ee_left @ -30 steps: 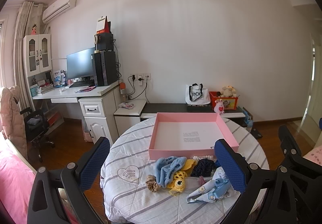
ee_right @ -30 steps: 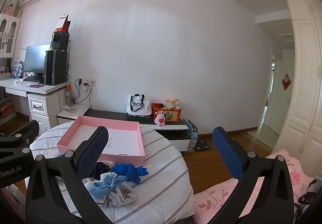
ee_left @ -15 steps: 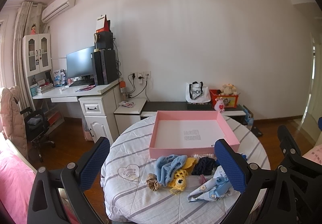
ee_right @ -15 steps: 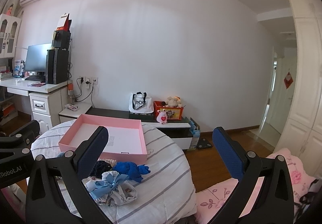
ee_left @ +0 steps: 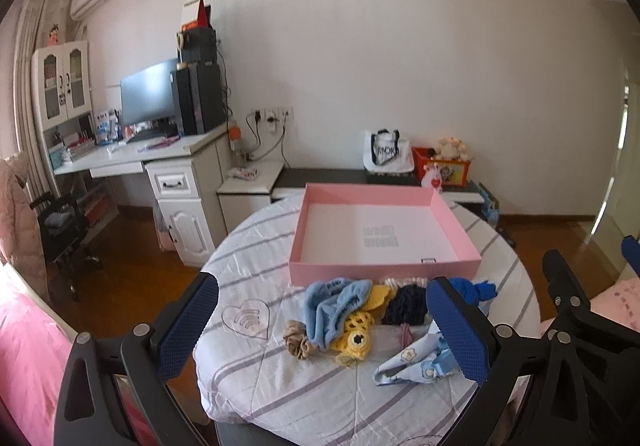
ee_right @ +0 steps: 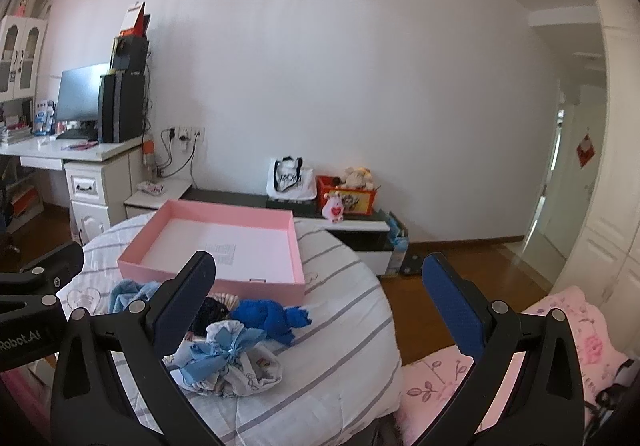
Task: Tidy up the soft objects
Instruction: 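Move both tools down toward the pile of soft items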
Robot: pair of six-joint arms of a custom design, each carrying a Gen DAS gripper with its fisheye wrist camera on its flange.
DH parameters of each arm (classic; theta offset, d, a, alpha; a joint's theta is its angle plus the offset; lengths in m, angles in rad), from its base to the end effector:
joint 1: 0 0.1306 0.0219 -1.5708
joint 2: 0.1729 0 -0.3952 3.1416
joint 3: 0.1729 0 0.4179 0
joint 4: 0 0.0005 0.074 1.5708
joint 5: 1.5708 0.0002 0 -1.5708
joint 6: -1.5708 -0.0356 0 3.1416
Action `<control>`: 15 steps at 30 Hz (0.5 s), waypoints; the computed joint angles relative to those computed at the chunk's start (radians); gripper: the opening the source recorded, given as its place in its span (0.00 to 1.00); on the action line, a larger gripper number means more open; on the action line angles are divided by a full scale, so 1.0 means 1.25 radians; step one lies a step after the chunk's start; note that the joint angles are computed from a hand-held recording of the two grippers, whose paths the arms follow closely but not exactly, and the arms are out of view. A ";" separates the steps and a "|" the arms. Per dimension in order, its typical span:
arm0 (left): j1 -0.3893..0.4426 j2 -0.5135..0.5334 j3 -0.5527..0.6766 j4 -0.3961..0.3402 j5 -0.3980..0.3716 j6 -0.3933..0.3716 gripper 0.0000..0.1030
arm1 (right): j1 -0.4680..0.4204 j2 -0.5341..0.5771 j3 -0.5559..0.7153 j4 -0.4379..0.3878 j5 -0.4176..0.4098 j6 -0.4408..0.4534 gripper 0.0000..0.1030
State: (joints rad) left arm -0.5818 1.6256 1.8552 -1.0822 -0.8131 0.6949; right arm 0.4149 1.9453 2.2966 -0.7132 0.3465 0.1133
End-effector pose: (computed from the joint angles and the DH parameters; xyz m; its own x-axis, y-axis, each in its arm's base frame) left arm 0.5008 -0.2990 0.5364 -0.4693 -0.2180 -0.8557 -0.4195 0.9078 -0.0012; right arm 0.6644 0.2789 0.5736 -0.3119 -0.2536 -0.9156 -0.1245 0.9663 -0.2252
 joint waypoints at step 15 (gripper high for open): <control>0.081 0.067 0.074 -0.101 0.161 0.027 1.00 | -0.011 0.160 0.222 -0.227 -0.043 -0.030 1.00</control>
